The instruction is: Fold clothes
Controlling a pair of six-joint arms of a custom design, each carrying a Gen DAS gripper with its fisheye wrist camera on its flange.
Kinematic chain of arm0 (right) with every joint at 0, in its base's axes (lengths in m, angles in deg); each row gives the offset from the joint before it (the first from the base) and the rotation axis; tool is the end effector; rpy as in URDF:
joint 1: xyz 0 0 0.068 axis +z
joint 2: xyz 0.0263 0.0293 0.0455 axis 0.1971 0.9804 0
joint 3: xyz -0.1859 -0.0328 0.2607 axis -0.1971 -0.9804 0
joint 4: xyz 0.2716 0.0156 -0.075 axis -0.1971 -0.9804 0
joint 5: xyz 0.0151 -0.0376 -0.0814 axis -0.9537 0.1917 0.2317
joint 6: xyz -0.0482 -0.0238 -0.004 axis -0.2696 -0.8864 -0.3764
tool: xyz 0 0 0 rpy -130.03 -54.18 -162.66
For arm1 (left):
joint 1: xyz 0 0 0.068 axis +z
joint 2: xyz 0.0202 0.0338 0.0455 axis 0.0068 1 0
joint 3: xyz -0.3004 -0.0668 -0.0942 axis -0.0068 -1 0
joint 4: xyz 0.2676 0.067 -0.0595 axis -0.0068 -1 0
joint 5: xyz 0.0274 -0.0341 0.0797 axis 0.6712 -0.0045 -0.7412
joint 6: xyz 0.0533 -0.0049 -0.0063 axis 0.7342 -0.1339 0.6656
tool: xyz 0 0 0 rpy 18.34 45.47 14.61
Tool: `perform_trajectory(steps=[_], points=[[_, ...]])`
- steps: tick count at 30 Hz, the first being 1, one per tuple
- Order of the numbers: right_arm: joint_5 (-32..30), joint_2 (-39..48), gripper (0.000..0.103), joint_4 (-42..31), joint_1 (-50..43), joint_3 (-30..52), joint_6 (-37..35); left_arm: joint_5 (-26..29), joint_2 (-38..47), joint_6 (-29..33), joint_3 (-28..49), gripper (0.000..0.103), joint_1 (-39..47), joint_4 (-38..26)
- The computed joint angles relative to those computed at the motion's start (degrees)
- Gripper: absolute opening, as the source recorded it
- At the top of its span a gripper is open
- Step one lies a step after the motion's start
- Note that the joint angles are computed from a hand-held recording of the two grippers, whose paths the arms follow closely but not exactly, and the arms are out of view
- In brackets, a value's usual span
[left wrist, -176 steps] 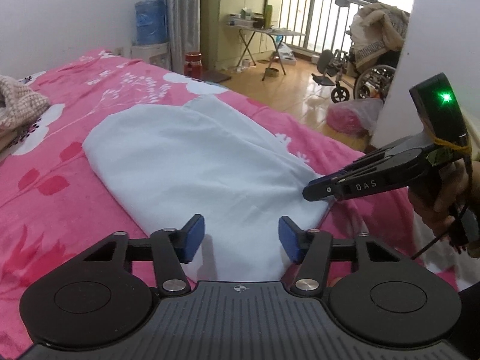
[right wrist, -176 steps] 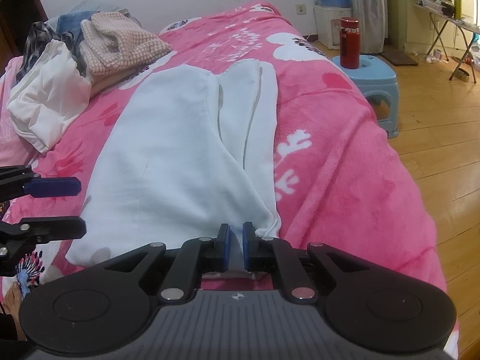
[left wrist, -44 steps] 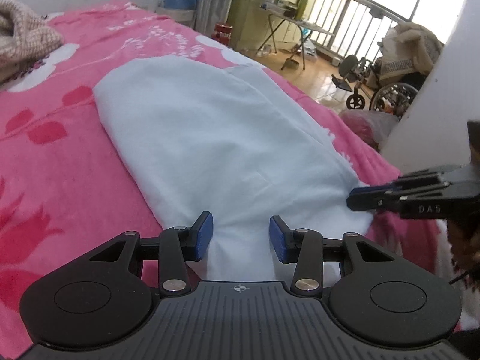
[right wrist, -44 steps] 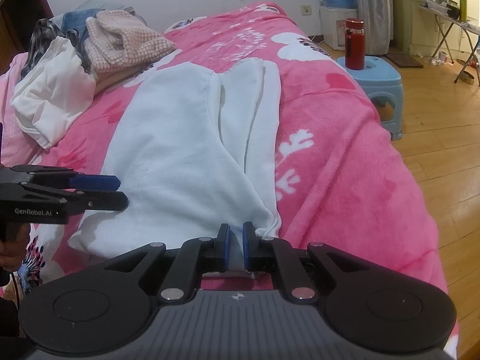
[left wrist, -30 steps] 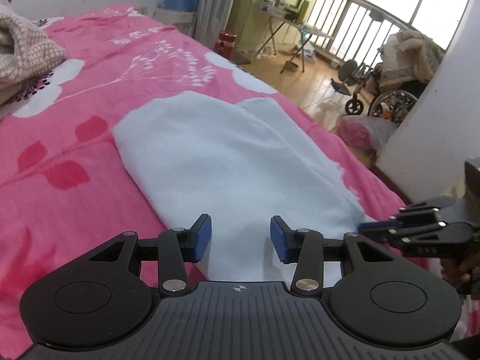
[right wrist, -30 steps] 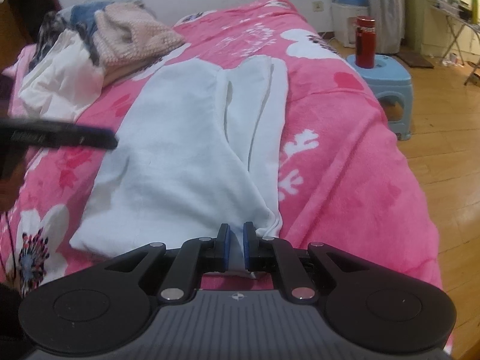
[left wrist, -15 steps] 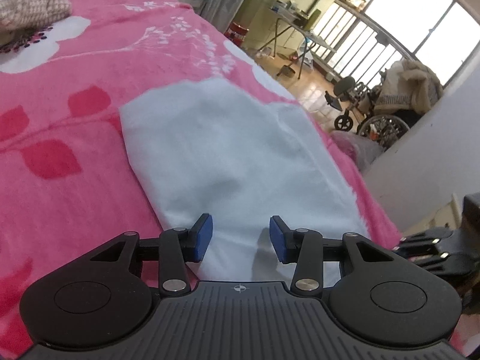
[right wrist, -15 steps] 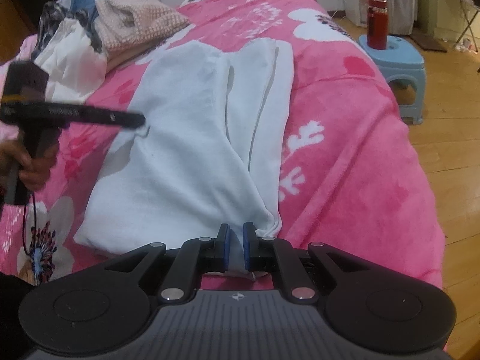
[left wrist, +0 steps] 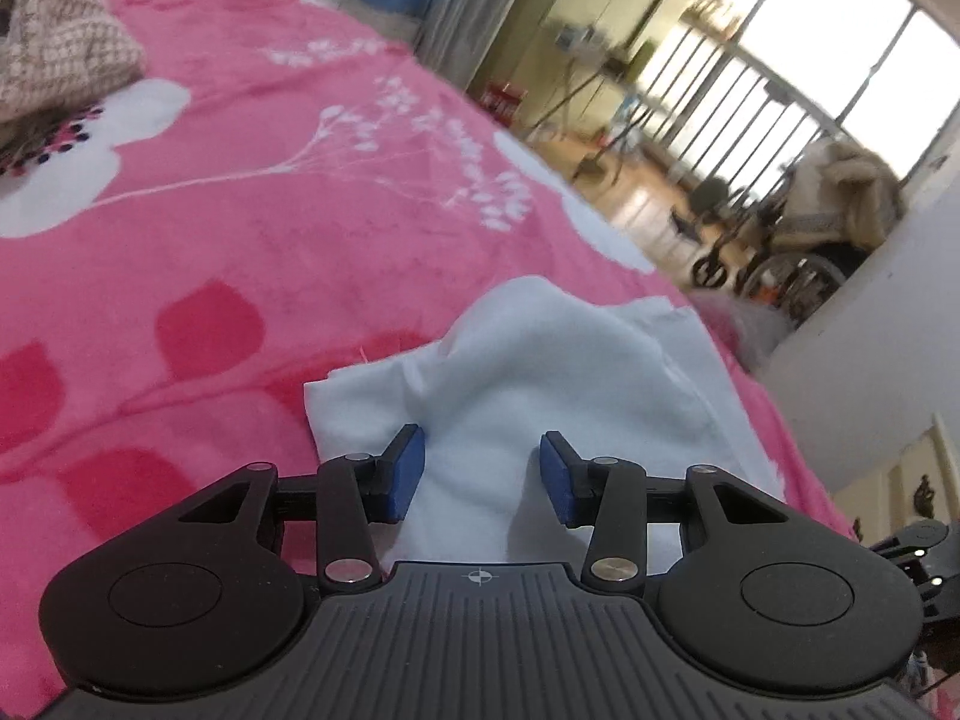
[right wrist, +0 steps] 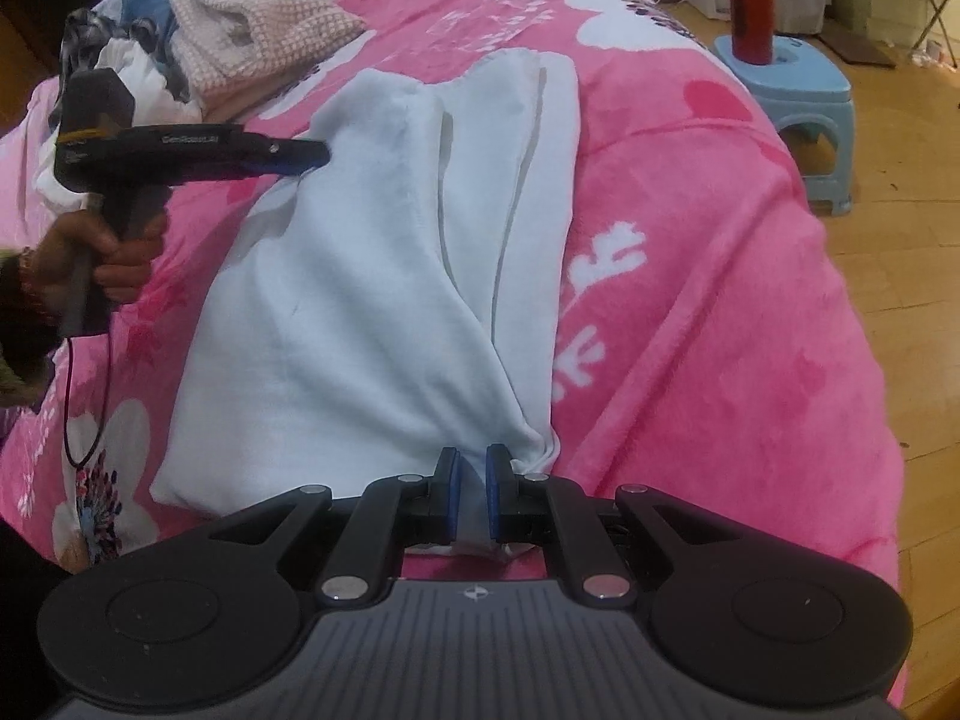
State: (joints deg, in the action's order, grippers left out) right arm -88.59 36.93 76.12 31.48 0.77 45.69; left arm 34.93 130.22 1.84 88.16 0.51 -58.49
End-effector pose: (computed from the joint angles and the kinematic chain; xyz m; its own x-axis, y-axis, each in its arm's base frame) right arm 0.2324 0.0990 0.1158 -0.8324 -0.3204 -0.4523 -0.4863 0.8136 0.3186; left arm 0.3529 -0.0232 0.0948 -0.7564 0.1570 -0.6350 0.5259 0.7232 -0.4477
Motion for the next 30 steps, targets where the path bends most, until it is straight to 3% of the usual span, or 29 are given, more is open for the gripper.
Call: perform_trajectory(steps=[5,9,13,17,22,30], points=[[1.5,0.3,0.008,-2.0,1.2,1.4,0.1,2.1,-1.7,-0.4,0.9,0.044,1.3,-2.8],[3.3,0.4,0.008,-2.6,2.5,1.8,1.2,5.6,-3.3,-1.3,0.7,0.047,1.4,-0.2],[4.6,-0.1,0.008,-2.7,3.4,1.6,2.3,-1.0,1.8,-4.9,4.1,0.045,-1.2,-0.7],[5.1,-0.4,0.008,-2.6,3.8,1.4,2.9,1.2,3.6,-8.0,5.4,0.045,-0.4,-0.5],[5.3,-1.0,0.008,-0.4,4.1,-0.1,3.0,0.8,1.7,-7.8,5.9,0.048,-0.1,-3.3],[4.9,-2.2,0.008,4.0,3.7,-3.0,3.4,-5.2,-4.7,-5.1,5.1,0.06,-1.0,-8.8]])
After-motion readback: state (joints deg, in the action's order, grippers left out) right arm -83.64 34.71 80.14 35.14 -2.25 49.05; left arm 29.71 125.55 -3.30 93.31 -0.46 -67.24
